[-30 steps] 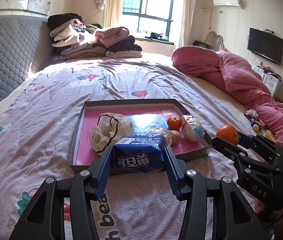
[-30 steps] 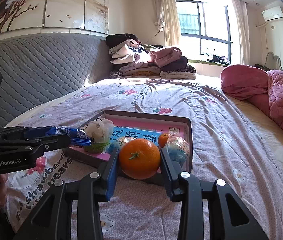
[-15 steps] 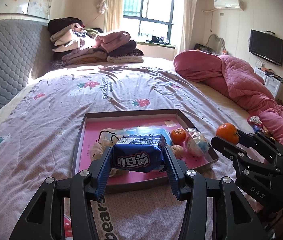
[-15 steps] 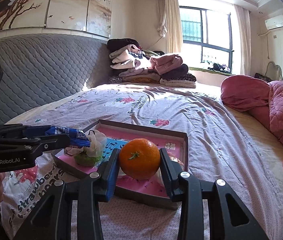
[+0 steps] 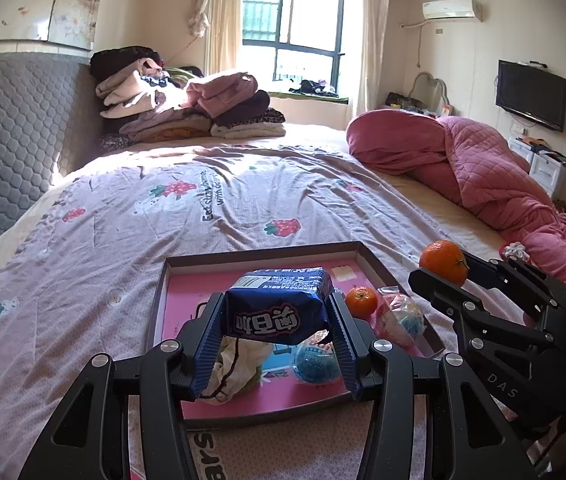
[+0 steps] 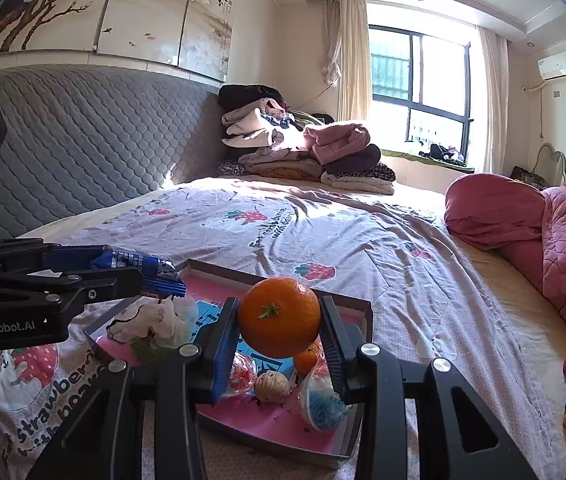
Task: Organize objects
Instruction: 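Lift and carry the snack packet and orange over the tray with both tools, then lower the snack packet and orange into the tray with both tools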
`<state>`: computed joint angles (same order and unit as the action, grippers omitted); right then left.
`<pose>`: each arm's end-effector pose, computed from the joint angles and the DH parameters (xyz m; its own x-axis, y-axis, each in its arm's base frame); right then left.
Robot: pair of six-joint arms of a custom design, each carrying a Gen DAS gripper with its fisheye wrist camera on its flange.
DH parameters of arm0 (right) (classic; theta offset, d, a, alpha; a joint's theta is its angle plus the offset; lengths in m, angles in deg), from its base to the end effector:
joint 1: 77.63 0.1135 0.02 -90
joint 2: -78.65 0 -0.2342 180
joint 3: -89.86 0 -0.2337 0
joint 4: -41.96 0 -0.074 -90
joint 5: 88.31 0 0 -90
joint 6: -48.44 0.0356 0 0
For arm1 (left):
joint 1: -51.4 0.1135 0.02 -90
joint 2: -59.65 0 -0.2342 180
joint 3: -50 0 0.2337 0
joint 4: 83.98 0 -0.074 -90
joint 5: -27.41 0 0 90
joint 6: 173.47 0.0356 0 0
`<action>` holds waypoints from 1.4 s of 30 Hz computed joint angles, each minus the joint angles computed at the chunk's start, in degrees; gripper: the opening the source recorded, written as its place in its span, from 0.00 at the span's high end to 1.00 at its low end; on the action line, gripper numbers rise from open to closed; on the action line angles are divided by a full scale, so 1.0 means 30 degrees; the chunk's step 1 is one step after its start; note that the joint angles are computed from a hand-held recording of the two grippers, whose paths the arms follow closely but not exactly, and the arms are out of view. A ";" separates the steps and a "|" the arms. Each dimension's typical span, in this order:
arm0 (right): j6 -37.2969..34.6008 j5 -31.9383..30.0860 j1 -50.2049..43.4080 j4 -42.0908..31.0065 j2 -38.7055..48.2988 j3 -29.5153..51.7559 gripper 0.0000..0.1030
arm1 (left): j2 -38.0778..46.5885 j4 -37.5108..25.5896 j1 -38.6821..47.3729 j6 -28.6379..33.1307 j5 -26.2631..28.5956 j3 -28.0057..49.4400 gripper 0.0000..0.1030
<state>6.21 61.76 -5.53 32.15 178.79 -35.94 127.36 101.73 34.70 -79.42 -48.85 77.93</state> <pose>0.1140 0.2526 0.1003 -0.4113 -0.0714 -0.9087 -0.0302 0.9974 -0.0647 0.1898 -0.0658 0.1198 -0.5022 0.2223 -0.8357 0.5043 0.8603 -0.0742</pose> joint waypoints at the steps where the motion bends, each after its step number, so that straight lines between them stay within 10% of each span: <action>1: -0.0275 -0.0113 -0.0176 0.0319 -0.0039 -0.0104 0.62 | 0.0307 0.0179 -0.0011 -0.0030 -0.0043 0.0133 0.49; 42: -0.5551 -0.6778 -0.5814 0.5500 0.5658 0.2776 0.62 | 1.3613 0.4563 0.0240 -0.0339 -0.0813 0.7000 0.49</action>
<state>-10.44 41.42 -22.97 48.64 195.76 -27.61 168.20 115.42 35.42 -80.44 -51.29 98.93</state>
